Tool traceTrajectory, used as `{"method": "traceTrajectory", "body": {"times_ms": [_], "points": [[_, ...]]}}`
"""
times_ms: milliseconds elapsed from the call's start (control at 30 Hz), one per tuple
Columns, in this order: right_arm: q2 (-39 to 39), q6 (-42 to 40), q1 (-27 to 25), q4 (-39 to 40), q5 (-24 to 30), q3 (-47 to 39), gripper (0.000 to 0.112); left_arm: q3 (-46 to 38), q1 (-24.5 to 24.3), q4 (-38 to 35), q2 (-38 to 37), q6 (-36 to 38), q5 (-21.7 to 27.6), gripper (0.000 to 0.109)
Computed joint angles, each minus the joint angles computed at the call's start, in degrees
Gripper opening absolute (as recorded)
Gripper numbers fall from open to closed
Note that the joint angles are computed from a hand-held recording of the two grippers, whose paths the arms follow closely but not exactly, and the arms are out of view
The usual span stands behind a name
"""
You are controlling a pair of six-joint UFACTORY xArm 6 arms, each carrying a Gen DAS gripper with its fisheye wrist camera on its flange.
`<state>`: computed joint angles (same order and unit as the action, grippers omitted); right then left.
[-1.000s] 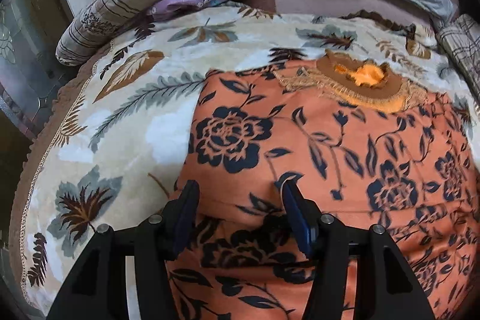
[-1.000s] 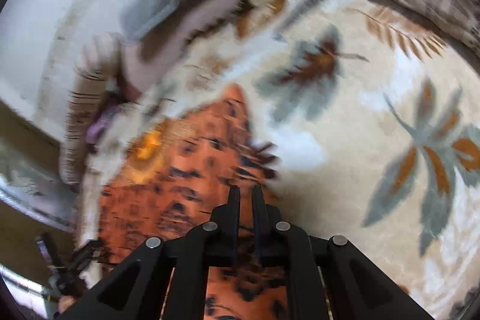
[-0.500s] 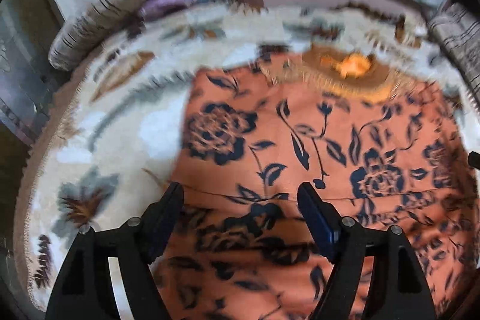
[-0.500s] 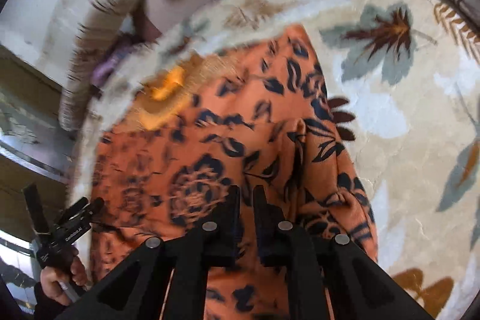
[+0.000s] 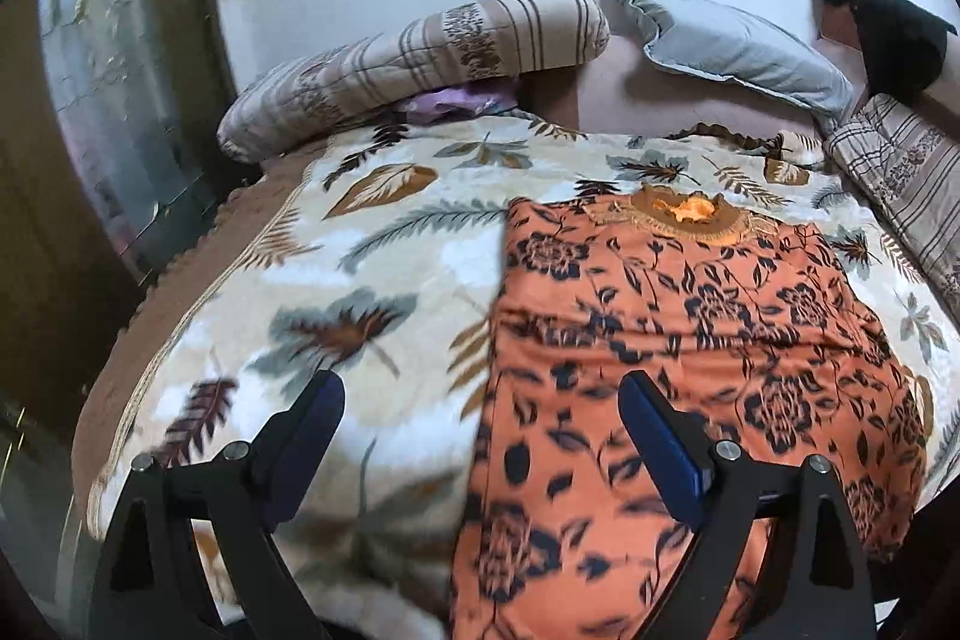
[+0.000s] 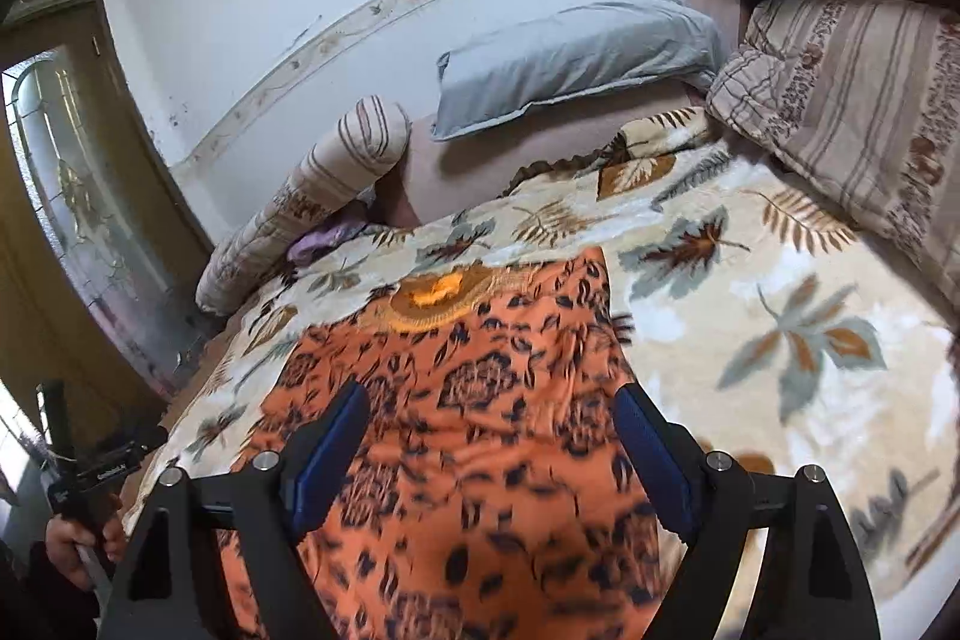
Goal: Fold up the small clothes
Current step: 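Open both tools and pull them back from the folded shirt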
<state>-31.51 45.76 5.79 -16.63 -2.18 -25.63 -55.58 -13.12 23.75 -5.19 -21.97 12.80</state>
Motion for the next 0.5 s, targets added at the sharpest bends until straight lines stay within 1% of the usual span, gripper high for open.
{"method": "traceTrajectory", "body": {"times_ms": [33, 67, 100, 133, 200, 333, 400, 500], "points": [[-2.29, -1.06, 0.79, 2.36, 0.58, 1.48, 0.086, 1.71, 0.09, 1.73, -1.61, -1.9, -0.47, 0.093], [-3.72, -0.79, 1.17, 2.63, 0.93, 2.3, 0.086, 3.15, -0.03, 4.27, -2.97, -4.67, -0.84, 0.093], [-5.79, 0.82, 1.44, 1.33, 1.79, 3.11, 0.086, 3.87, -0.14, 6.27, -3.89, -6.75, -0.88, 0.093], [-7.27, 3.98, 1.55, -2.14, 2.4, 3.49, 0.086, 4.42, -0.34, 8.56, -4.73, -9.07, -0.83, 0.093], [-9.33, 5.98, 2.76, -4.98, 4.14, 3.36, 0.086, 5.27, -1.17, 12.57, -6.59, -13.07, -0.5, 0.093], [-11.4, 10.55, 6.0, -11.76, 7.46, 1.59, 0.086, 4.83, -3.16, 16.5, -8.92, -17.8, 0.86, 0.093], [-11.79, 13.9, 7.86, -16.38, 9.87, 0.14, 0.086, 4.86, -3.66, 17.37, -10.0, -19.21, 1.01, 0.093], [-11.35, 16.5, 10.05, -19.66, 12.17, -1.35, 0.086, 4.92, -4.12, 19.11, -11.51, -21.91, 1.61, 0.098]]}}
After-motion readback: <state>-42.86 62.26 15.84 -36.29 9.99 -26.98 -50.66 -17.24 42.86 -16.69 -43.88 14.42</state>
